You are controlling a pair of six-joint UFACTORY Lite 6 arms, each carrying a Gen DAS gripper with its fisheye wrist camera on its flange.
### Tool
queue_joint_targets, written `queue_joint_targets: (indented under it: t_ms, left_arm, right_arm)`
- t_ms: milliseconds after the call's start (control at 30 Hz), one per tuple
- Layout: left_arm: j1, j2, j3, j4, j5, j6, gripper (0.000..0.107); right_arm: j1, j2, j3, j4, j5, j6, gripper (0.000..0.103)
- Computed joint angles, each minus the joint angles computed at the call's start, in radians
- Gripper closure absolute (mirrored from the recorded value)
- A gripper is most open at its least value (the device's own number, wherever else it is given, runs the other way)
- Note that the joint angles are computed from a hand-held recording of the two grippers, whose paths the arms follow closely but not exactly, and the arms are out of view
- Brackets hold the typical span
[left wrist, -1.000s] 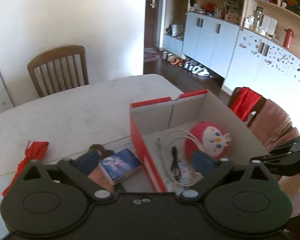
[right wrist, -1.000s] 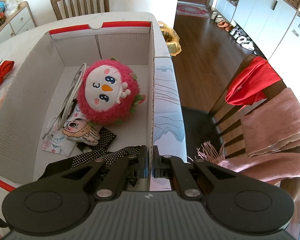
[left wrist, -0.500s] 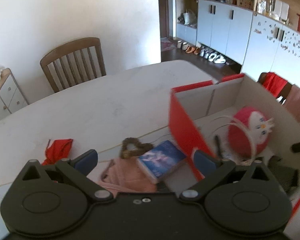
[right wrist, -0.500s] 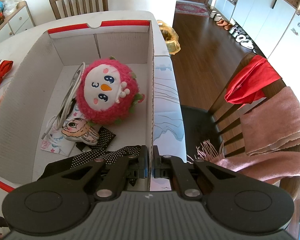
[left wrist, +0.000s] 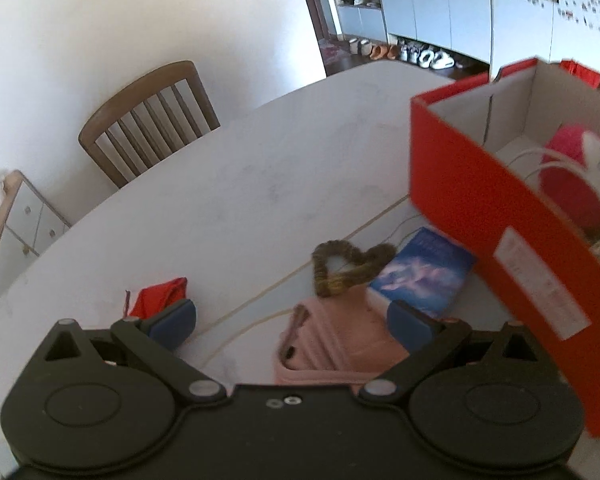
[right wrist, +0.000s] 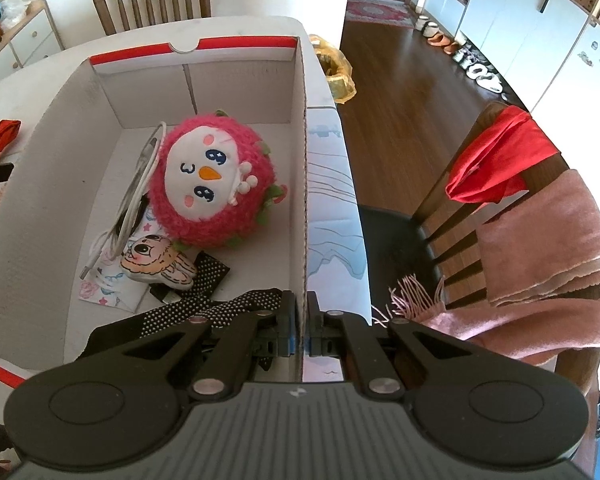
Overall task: Organize objects
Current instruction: 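Move the left gripper back over the table to the brown twisted hair tie, then grasp the brown twisted hair tie with the left gripper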
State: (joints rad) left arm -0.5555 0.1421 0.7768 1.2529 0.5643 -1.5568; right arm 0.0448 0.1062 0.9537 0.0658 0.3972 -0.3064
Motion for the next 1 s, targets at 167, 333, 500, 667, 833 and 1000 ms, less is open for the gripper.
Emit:
queue_joint_targets:
  t_ms: [167, 333, 500, 667, 833, 1000]
  left_arm:
    - [0.064, 0.061, 0.014, 0.056, -0.055, 0.000, 0.009]
    - [0.105, 0.088, 0.019, 0.133, -0.120, -0.012, 0.014]
    - [0.128, 0.098, 0.021, 0.257, -0.168, -0.096, 0.024]
    - [0.143, 0.105, 0.017, 0.429, -0.215, -0.203, 0.046]
    - [0.127, 0.110, 0.007, 0.585, -0.212, -0.294, 0.057]
    - [0.151, 0.122, 0.020, 0.607, -0.251, -0.325, 0.065]
  right_arm:
    - [0.016, 0.003, 0.006, -0.054, 0.009, 0.068, 0.097]
    - [0.036, 0.010, 0.014, -0.124, 0.018, 0.152, 0.096]
    - [0.049, 0.014, 0.016, -0.174, 0.022, 0.211, 0.095]
    - [0.057, 0.014, 0.017, -0.199, 0.027, 0.246, 0.095]
    - [0.061, 0.017, 0.020, -0.211, 0.030, 0.264, 0.095]
    - [0.064, 0.020, 0.023, -0.217, 0.032, 0.274, 0.095]
